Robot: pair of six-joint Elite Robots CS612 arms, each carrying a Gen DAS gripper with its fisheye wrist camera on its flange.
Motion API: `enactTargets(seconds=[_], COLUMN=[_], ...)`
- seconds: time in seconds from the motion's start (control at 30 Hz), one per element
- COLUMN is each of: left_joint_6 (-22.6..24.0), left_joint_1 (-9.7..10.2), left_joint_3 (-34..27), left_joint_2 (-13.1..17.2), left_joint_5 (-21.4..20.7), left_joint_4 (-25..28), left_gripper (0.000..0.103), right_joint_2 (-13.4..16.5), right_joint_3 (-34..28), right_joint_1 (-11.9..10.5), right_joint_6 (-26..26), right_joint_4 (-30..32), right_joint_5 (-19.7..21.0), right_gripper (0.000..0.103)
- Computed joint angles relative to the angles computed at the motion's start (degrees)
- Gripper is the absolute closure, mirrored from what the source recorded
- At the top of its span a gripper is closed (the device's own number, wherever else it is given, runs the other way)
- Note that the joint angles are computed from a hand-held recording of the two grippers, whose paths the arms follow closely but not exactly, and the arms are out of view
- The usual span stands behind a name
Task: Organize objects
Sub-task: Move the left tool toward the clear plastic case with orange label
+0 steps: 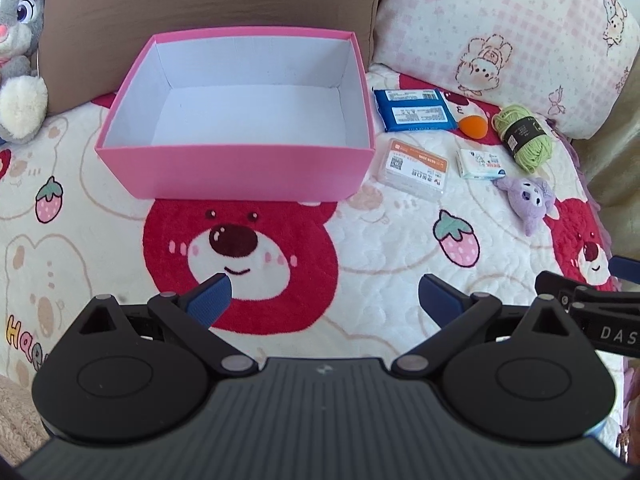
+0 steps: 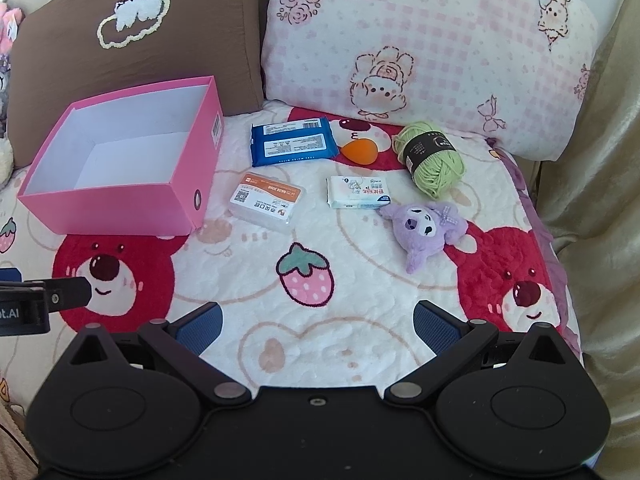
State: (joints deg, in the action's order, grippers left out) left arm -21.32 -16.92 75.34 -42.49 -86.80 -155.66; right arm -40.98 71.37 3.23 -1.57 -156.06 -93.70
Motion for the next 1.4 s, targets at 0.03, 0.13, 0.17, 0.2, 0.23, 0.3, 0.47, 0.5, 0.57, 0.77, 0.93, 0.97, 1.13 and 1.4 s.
enactTargets(seconds=[0.03, 0.13, 0.17, 0.2, 0.23, 0.3, 0.47, 0.5, 0.57, 0.77, 0.93, 0.97, 1.13, 1.4], left_joint_6=[-0.1, -0.6, -0.74, -0.88, -0.87, -0.41, -0.29, -0.3, 0.47, 4.53, 7.15, 7.27, 9.55, 11.32], left_joint_1=[-0.01, 0.07, 0.14, 0.17, 0.16, 0.0, 0.08, 0.19, 0.32, -0.04, -0.49, -0.44, -0.57, -1.59], left_joint_3=[0.05, 0.22, 0.22, 0.28, 0.36, 0.61, 0.9, 0.92, 0.98, 0.64, -0.39, -0.83, -2.42, -6.14], left_joint_2=[0.0, -0.05, -0.06, -0.1, -0.15, -0.33, -0.84, -0.95, -1.29, -2.44, -2.93, -2.94, -3.0, -1.31], left_joint_5=[0.01, -0.32, -0.54, -0.61, -0.46, 0.33, -0.56, -1.29, -2.52, -2.08, -0.3, -0.95, -4.24, -7.14], left_joint_4=[0.22, 0.82, 0.97, 0.93, 0.81, 0.38, -0.06, -0.05, 0.17, 1.71, 2.02, 2.38, 2.2, 0.99], left_gripper=[0.002, 0.002, 0.002, 0.002, 0.002, 0.002, 0.002, 0.002, 0.002, 0.003, 0.003, 0.003, 0.008, 0.008], right_joint_2=[0.04, 0.03, -0.08, -0.14, -0.2, -0.36, -0.81, -0.9, -1.18, -2.93, -4.38, -4.5, -4.75, -3.58], right_joint_3=[0.02, 0.1, 0.27, 0.38, 0.45, 0.6, 1.02, 1.04, 1.05, 1.46, 2.31, 2.45, 3.76, -1.33], right_joint_1=[0.0, 0.0, -0.04, -0.06, -0.06, -0.05, -0.11, -0.13, -0.14, -0.71, -2.2, -2.45, -3.59, -5.47], right_joint_6=[-0.15, -0.54, -0.77, -0.89, -0.96, -1.22, -1.78, -2.0, -3.2, -11.91, -16.18, -17.29, -20.66, -18.49], right_joint_4=[-0.26, -0.67, -0.92, -1.12, -1.21, -1.34, -1.43, -1.24, -0.37, 2.09, 1.71, 1.26, -3.6, 7.01], right_joint_5=[-0.05, 0.21, 0.52, 0.73, 0.84, 0.81, 1.13, 1.32, 1.77, 5.26, 11.04, 11.91, 15.16, 18.09], right_gripper=[0.0, 0.0, 0.0, 0.0, 0.0, 0.0, 0.0, 0.0, 0.0, 0.0, 0.0, 0.0, 0.001, 0.007])
